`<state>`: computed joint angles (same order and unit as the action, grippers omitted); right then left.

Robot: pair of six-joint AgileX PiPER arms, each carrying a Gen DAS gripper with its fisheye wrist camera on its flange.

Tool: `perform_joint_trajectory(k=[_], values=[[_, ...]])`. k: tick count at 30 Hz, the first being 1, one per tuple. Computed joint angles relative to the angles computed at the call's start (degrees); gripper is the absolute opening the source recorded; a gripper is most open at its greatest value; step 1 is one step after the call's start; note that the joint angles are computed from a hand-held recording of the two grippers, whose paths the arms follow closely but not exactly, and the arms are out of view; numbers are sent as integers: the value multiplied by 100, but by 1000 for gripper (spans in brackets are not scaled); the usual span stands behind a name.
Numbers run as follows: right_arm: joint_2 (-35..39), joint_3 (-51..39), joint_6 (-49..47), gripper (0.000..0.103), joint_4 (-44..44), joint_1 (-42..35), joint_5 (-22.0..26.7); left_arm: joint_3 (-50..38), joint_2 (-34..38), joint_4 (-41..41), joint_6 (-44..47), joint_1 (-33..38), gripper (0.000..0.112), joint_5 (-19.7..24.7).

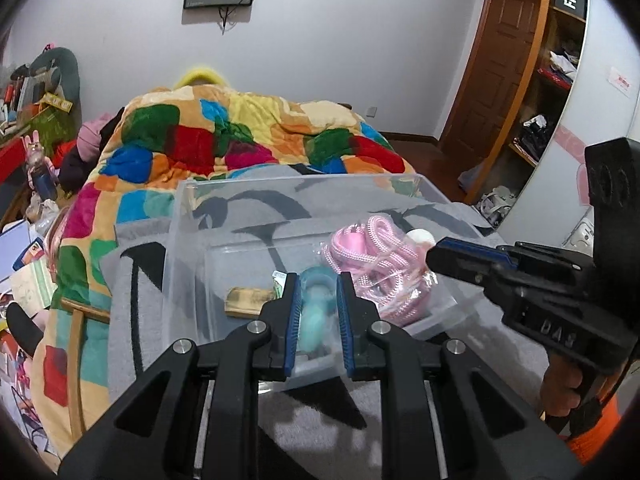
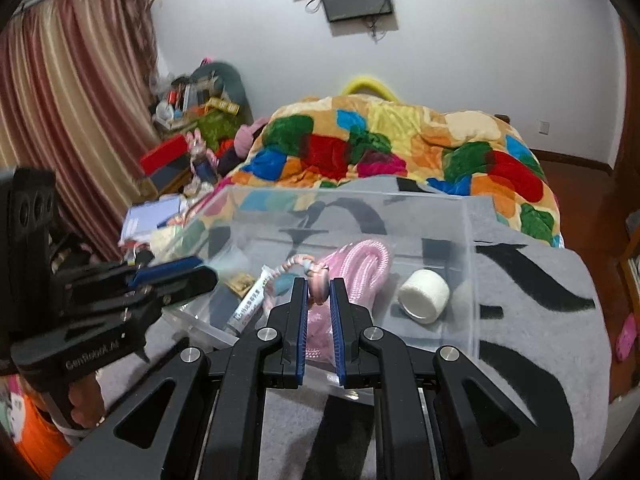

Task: Organize objects
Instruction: 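Drop mint-green tube in box with left tool while right tool drops bracelet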

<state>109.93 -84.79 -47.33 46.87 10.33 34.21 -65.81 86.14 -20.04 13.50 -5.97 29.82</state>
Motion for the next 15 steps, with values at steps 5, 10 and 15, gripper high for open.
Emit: perform_joint_trajectory(k=[5, 10, 15], values=[[-21, 64, -32, 11, -281, 70, -13, 47, -44, 84, -141, -20, 18, -5], [-268, 388, -354, 19, -131, 20, -34, 285, -366, 338, -365, -83, 18, -134], [-904, 1201, -1316, 29, 680, -63, -380, 765, -885, 1564, -1512, -469, 32, -555]])
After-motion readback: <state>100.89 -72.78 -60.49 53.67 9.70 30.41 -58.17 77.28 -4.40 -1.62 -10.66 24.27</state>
